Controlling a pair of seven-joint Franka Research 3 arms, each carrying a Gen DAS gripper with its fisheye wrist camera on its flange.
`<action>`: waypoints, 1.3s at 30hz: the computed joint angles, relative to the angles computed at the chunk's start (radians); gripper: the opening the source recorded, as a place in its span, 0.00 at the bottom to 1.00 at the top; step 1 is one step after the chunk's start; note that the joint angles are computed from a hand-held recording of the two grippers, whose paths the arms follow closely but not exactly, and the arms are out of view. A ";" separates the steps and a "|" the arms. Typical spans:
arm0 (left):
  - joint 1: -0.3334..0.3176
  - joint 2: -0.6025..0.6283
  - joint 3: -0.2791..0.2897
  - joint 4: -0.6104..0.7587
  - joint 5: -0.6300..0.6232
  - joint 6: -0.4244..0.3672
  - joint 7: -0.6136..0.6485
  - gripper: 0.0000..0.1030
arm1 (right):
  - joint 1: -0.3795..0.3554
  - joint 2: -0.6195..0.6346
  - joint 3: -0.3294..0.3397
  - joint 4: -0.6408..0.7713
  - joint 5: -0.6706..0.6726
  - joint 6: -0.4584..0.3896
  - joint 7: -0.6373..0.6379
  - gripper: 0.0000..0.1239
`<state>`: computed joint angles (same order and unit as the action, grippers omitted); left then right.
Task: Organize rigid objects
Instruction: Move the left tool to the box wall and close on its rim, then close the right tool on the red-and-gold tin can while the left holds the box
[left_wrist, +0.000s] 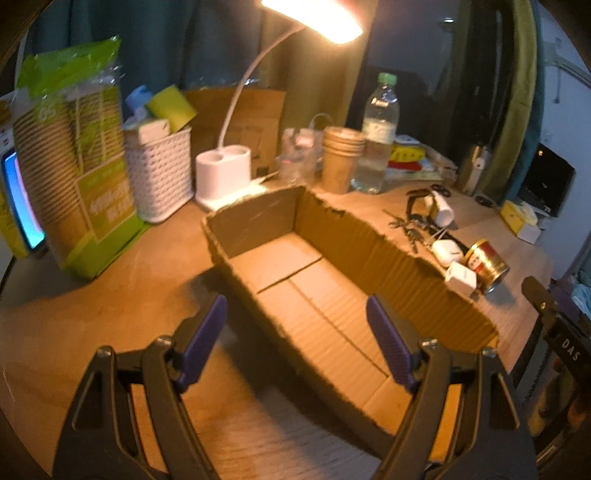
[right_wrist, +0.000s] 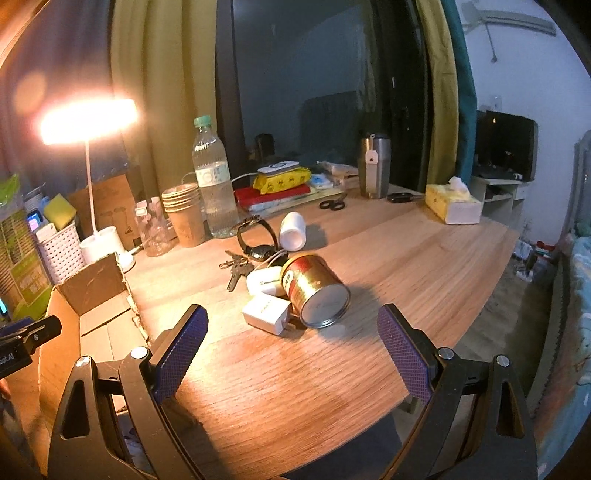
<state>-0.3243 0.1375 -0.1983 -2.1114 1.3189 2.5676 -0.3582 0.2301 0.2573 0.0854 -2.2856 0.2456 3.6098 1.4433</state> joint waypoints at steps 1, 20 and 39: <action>0.002 0.002 -0.001 -0.001 -0.022 0.001 0.012 0.77 | -0.011 0.002 0.006 0.002 -0.016 -0.004 0.011 0.77; -0.013 0.079 0.008 0.030 -0.429 0.044 0.300 0.60 | -0.097 -0.008 0.026 -0.024 -0.171 0.025 0.172 0.77; -0.027 0.125 0.026 0.086 -0.606 0.066 0.489 0.06 | -0.125 -0.013 0.009 -0.043 -0.235 0.053 0.252 0.77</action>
